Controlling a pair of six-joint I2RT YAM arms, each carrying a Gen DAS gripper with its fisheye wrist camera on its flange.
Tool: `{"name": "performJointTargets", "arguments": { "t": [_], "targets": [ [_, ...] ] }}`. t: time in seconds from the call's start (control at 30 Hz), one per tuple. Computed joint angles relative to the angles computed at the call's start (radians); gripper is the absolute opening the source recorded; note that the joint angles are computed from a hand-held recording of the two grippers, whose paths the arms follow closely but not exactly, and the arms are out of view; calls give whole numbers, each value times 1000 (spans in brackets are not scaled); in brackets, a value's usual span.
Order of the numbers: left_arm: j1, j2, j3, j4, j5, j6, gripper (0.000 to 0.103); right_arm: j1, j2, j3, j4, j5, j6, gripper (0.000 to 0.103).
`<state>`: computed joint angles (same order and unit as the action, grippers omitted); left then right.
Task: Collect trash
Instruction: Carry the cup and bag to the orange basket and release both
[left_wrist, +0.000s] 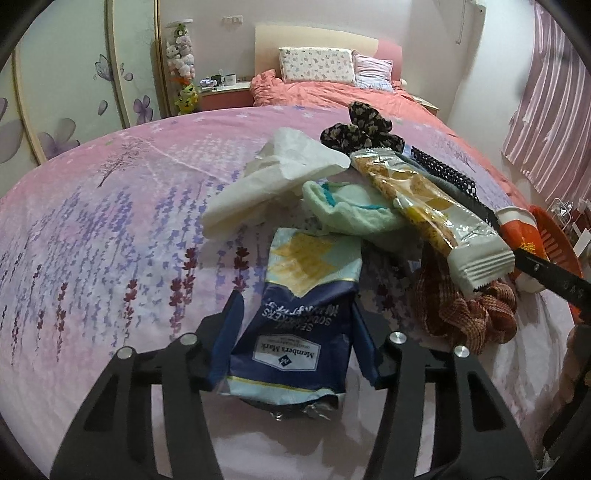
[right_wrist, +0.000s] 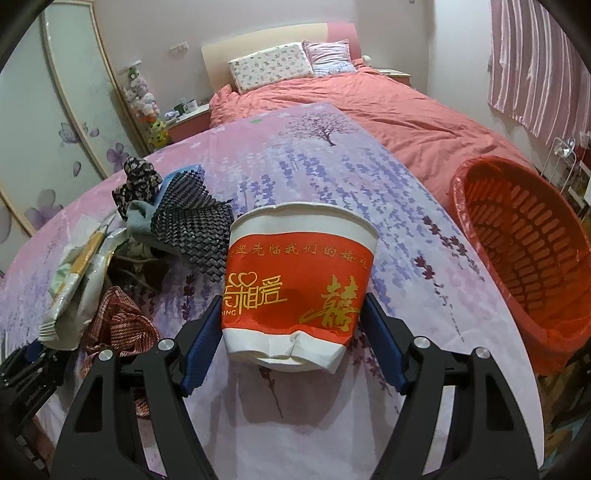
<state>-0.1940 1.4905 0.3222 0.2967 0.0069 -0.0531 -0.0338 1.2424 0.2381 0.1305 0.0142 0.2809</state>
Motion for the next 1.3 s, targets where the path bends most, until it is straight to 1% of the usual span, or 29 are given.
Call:
{"name": "performJointTargets", "arguments": {
  "t": [0.1, 0.2, 0.3, 0.5, 0.57, 0.7, 0.73, 0.83, 0.9, 0.93, 1.0, 1.1, 1.17, 1.3],
  "targets": [
    [21, -50, -27, -13, 10, 9, 54, -43, -60, -14, -32, -30, -13, 73],
    [38, -121, -52, -44, 13, 14, 51, -69, -128, -21, -76, -50, -24, 73],
    [61, -210, -74, -89, 22, 15, 50, -90, -205, -27, -124, -61, -39, 73],
    [97, -331, -91, -172, 42, 19, 48, -126, -313, -35, -197, -79, -62, 73],
    [95, -369, -92, -206, 43, 10, 47, -135, -341, -37, -216, -83, -69, 73],
    [67, -495, -80, -314, 30, -6, 47, -166, -419, -34, -275, -97, -99, 73],
    [47, -545, -70, -358, 19, -15, 47, -179, -446, -33, -296, -103, -110, 73],
    [-28, -643, -47, -445, -19, -51, 47, -239, -514, -25, -352, -137, -147, 73],
    [-85, -665, -24, -476, -49, -78, 47, -283, -546, -20, -379, -167, -172, 73],
    [-140, -678, -7, -498, -76, -103, 47, -311, -562, -17, -394, -185, -188, 73],
    [-243, -666, 21, -506, -131, -151, 47, -385, -590, -8, -421, -233, -233, 73],
    [-402, -598, 76, -485, -206, -222, 47, -508, -607, 5, -449, -316, -298, 73],
    [-496, -535, 114, -454, -244, -261, 47, -605, -601, 18, -457, -378, -346, 73],
    [-643, -401, 193, -389, -285, -315, 47, -768, -553, 41, -444, -478, -424, 73]
  ]
}}
